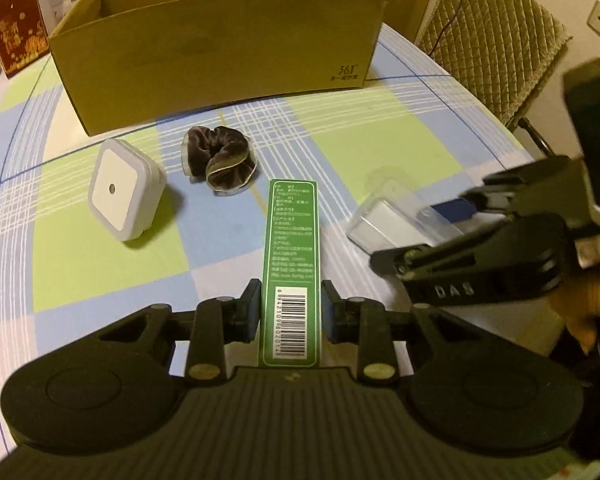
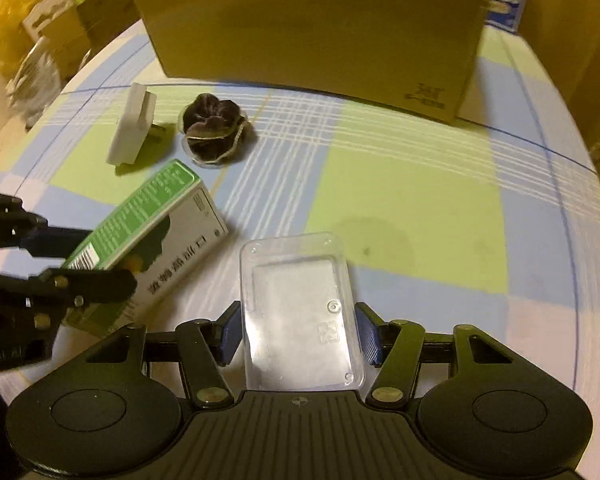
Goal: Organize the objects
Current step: 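Grasp the green medicine box with the left gripper while the right grasps the clear tray, then lift and carry the medicine box and clear tray over the cardboard box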
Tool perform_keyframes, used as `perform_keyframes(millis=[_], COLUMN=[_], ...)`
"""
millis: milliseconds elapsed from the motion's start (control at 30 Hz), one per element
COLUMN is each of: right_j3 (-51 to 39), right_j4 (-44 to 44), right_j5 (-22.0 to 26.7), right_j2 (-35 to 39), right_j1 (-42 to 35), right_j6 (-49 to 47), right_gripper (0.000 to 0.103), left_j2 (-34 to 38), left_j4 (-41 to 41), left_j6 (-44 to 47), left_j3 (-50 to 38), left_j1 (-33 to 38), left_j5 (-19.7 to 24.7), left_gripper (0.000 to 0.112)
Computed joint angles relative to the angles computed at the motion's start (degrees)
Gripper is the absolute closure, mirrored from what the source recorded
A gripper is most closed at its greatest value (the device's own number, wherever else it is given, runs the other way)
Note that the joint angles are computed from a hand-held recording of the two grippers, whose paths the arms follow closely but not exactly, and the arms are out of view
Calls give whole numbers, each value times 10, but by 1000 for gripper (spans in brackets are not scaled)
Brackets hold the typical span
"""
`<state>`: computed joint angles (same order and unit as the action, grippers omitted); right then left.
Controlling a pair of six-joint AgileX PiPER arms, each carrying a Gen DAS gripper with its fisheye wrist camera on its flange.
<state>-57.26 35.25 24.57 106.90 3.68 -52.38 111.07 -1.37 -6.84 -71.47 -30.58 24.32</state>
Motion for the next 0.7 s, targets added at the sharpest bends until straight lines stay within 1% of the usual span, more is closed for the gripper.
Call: perform_keyframes(millis=[100, 200, 333, 400, 533, 600, 700], right_j3=[40, 38, 42, 42, 60, 68, 72], right_j4=[46, 74, 122, 132, 205, 230, 247], right_j5=[-43, -34, -33, -36, -71, -84, -87], right_j2=[-17, -20, -18, -13, -11, -12, -12], right_j1=[-7, -18, -22, -21, -10, -4, -4], right_j6=[-52, -75, -116, -128, -220, -251, -265], right_gripper=[47, 47, 47, 47, 48, 49, 49], left_j2=[-2, 10, 26, 39, 56, 58, 55], left_j4=[13, 23, 43, 33, 30, 33, 36], left_j6=[-11, -14, -34, -29, -33, -42, -54], left_j3=[5, -9, -26, -41, -53, -51, -45], left_j1=[-3, -5, -12, -11, -9, -9, -10], left_j5=[-9, -4, 2, 11, 16, 13, 9], left_gripper=[87, 87, 87, 87, 87, 86, 87])
